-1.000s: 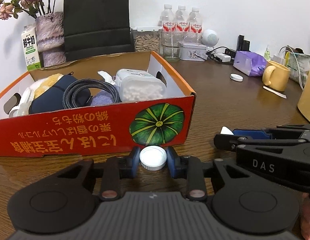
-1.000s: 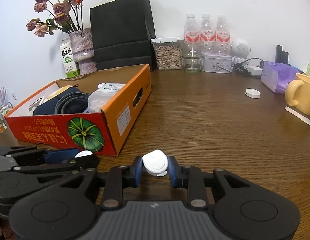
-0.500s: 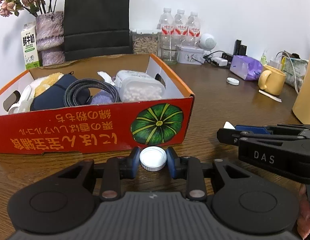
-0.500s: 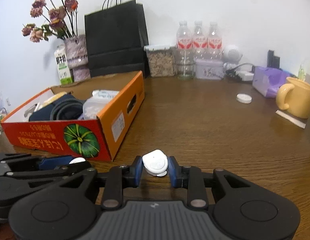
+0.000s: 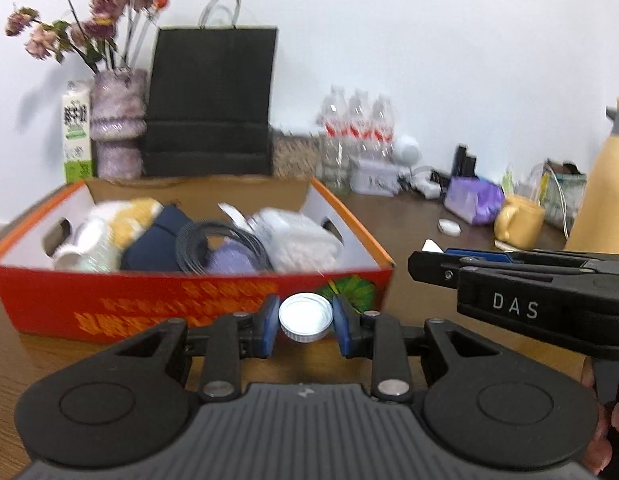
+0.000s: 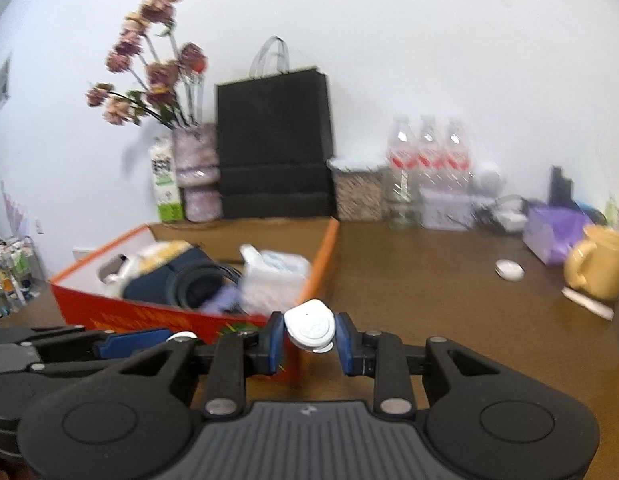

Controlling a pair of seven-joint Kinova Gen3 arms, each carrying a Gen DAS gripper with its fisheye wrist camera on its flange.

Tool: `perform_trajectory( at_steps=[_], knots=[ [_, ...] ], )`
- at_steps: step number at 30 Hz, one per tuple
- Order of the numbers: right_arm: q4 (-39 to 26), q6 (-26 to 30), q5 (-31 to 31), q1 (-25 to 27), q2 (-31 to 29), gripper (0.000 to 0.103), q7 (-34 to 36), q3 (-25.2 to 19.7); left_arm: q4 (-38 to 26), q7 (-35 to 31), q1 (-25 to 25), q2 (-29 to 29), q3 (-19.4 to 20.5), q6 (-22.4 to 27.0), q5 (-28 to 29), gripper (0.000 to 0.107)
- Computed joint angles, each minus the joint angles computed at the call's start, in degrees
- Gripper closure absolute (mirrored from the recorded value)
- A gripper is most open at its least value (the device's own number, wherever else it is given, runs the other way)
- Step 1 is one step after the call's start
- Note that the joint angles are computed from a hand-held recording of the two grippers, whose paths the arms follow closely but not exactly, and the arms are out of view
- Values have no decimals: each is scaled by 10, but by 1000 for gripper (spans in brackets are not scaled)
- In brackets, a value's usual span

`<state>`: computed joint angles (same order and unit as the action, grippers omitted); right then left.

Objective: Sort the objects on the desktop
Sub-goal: 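Carry both white caps into the box and open both tools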

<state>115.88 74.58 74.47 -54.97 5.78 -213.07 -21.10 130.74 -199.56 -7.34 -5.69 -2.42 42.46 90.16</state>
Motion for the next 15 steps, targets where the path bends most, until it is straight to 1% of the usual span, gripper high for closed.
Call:
perform_trajectory(
  at_steps=[4, 7, 12, 15],
  knots=[
    [-42, -15, 27, 6, 15, 77, 41, 10, -26, 1, -19, 11, -21, 35, 0, 78],
    [-80, -35, 39, 14, 34, 77, 77, 25, -52, 0, -32, 26, -27, 44, 13, 78],
    [-144, -79, 41, 30, 71, 77, 118, 58, -107, -11, -45, 69, -26, 35, 50, 78],
    [-185, -102, 36, 38, 97, 77, 142, 82, -150, 2, -46, 101, -20, 19, 44, 78]
  ],
)
